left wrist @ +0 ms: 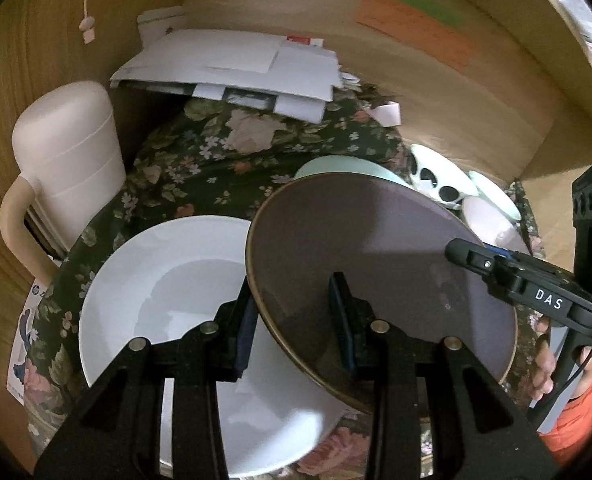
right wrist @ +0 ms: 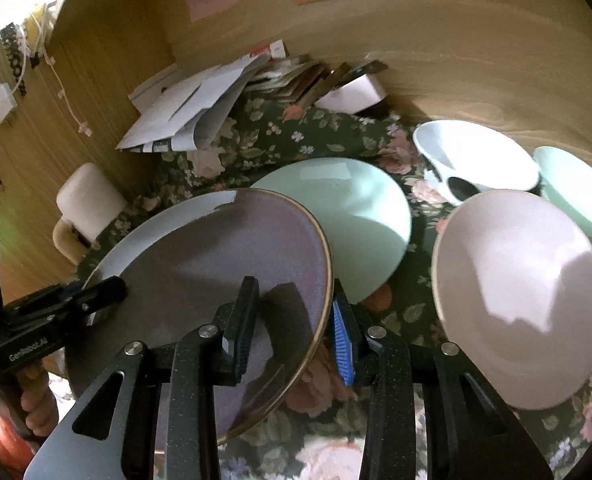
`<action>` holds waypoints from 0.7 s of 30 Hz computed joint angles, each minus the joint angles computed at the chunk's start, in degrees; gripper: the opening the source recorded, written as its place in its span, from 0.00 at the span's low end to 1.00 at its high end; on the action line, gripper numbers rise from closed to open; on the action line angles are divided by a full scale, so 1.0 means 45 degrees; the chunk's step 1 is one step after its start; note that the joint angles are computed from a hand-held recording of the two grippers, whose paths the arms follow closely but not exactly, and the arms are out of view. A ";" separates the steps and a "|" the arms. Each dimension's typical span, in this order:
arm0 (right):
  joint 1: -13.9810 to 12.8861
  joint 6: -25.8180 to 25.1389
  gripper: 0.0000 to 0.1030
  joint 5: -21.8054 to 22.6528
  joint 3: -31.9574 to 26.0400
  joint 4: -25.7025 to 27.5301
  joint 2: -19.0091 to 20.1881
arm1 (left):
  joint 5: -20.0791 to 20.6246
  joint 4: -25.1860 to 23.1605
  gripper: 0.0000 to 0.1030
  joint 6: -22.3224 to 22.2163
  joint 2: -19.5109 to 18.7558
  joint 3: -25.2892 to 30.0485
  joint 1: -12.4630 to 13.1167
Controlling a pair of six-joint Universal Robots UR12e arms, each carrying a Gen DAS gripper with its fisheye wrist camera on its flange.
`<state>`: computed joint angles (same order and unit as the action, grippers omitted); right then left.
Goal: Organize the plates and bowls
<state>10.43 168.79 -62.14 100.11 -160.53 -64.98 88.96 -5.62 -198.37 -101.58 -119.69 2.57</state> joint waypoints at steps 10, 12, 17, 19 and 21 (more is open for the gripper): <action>-0.0417 0.0212 0.30 0.0071 0.0949 -0.0772 -0.0790 | -0.0034 0.0178 0.34 0.0102 0.0350 -0.0129 -0.0460; -0.0485 0.0252 0.30 0.0083 0.1104 -0.0904 -0.0919 | 0.0019 0.0244 0.34 0.0133 0.0406 -0.0164 -0.0562; -0.0657 0.0260 0.30 0.0068 0.1528 -0.1212 -0.1263 | -0.0014 0.0395 0.34 0.0183 0.0525 -0.0282 -0.0786; -0.0743 0.0270 0.30 0.0083 0.1687 -0.1271 -0.1381 | -0.0040 0.0424 0.34 0.0184 0.0540 -0.0320 -0.0862; -0.0817 0.0306 0.30 0.0072 0.1828 -0.1323 -0.1478 | -0.0072 0.0431 0.34 0.0203 0.0538 -0.0336 -0.0956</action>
